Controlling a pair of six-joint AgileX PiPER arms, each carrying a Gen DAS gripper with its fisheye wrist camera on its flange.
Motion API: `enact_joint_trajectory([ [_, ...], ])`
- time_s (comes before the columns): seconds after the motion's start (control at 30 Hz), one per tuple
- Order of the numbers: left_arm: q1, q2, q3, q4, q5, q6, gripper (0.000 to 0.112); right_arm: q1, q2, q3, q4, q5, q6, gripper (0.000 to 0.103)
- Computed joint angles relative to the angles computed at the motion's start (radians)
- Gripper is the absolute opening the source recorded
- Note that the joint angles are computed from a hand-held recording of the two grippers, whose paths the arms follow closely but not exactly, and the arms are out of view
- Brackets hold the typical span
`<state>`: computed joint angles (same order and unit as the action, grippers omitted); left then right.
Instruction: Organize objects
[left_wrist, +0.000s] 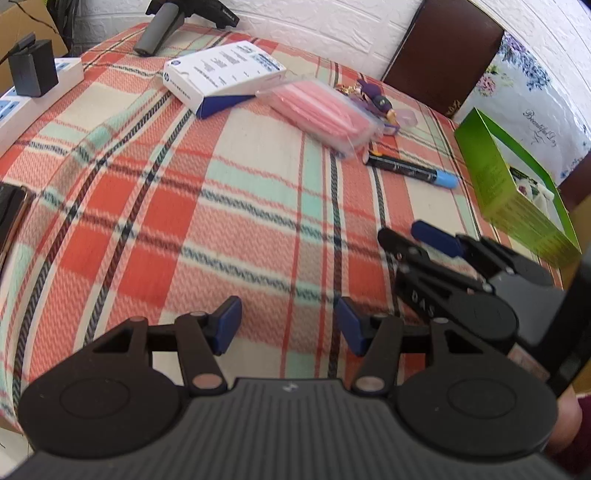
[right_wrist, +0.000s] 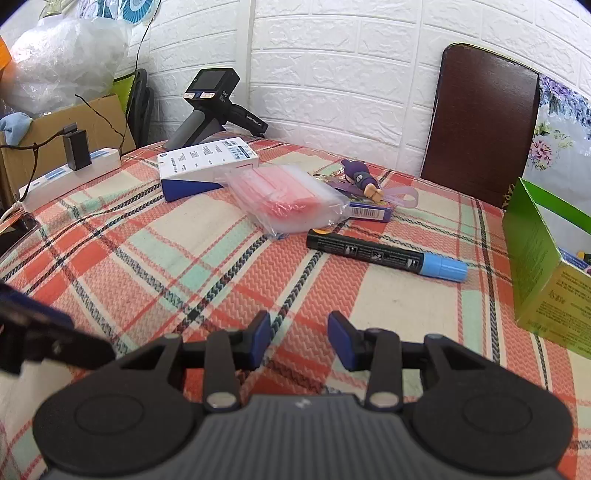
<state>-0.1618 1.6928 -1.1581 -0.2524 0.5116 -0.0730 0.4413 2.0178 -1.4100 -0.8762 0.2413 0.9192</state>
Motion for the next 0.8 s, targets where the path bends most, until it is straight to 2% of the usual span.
enact_joint_trajectory([
  [0.33,0.032,-0.003,0.014,-0.070,-0.001,0.062,0.059,0.010,0.007,-0.012,-0.023,0.018,0.008,0.036],
  [0.8,0.006,-0.013,0.021,0.031,-0.009,-0.055,0.059,0.006,0.005,-0.002,-0.043,0.001,0.029,0.036],
])
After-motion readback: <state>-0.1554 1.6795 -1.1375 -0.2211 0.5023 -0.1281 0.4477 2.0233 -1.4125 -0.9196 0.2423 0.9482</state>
